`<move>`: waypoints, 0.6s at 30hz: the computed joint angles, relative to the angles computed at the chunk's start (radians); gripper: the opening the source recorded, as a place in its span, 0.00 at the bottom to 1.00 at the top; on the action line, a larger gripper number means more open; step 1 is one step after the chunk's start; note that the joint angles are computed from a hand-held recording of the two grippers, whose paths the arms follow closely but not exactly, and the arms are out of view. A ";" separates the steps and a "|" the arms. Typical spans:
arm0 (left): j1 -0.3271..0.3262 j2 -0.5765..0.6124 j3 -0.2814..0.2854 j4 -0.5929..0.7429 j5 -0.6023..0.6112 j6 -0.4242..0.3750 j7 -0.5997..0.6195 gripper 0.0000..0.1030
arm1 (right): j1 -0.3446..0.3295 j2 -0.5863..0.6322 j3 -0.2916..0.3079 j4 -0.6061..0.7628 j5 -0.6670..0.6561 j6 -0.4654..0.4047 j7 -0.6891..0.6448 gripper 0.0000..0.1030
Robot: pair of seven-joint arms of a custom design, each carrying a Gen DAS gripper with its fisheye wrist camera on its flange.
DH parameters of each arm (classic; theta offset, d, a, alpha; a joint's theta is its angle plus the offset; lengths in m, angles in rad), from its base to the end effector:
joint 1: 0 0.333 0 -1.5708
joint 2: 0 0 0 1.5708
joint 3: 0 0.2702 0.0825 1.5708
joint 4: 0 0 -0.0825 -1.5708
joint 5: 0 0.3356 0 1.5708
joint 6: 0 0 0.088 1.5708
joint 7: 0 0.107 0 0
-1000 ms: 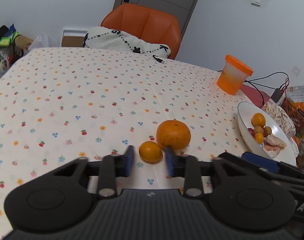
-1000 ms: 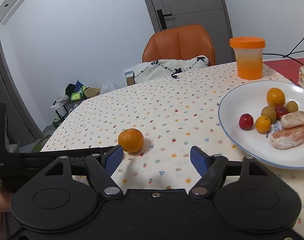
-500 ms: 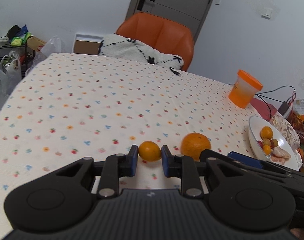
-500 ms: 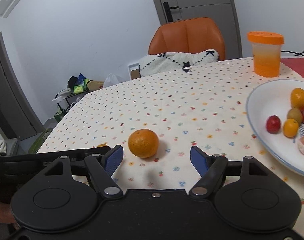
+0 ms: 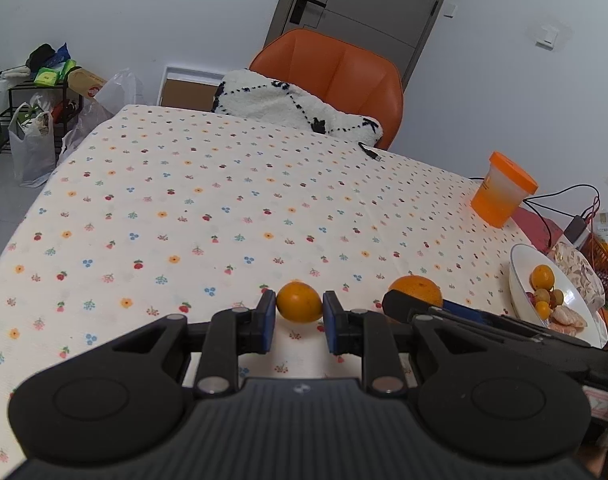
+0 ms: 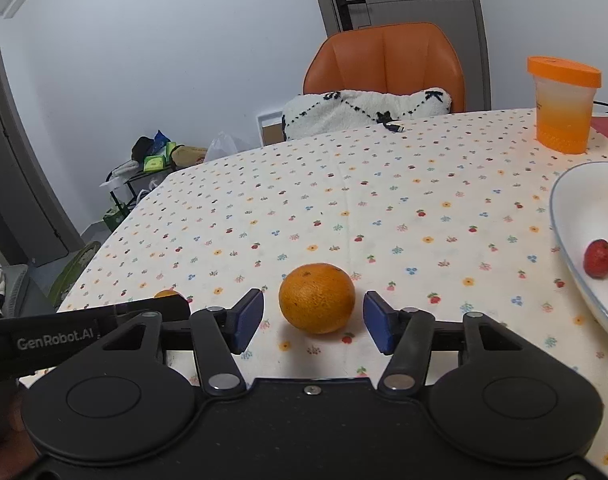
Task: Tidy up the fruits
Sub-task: 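Grasp a small orange with the left tool while the right tool grasps the large orange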
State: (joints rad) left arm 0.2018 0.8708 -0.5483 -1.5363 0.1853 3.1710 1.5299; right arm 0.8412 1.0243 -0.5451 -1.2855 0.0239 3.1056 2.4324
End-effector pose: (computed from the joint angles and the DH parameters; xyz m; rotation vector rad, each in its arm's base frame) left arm 0.6720 -0.1518 0.2973 -1.7015 1.9461 -1.2060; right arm 0.6336 0.3456 0.2841 -1.4853 1.6983 -0.5990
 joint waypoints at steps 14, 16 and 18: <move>0.028 0.005 -0.085 -0.023 0.028 0.015 0.035 0.23 | 0.139 -0.063 -0.137 -0.217 0.080 0.119 0.024 0.38; 0.027 0.005 -0.096 -0.029 0.035 0.016 0.042 0.23 | 0.170 -0.081 -0.161 -0.270 0.111 0.143 0.010 0.38; 0.027 0.005 -0.108 -0.034 0.040 0.016 0.050 0.23 | 0.202 -0.095 -0.185 -0.318 0.146 0.160 -0.002 0.38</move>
State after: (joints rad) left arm 0.2289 0.8760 -0.6563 -1.5701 0.2253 3.1869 1.5798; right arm 1.0431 0.9294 -0.7303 -1.6033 0.1701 3.2653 2.4300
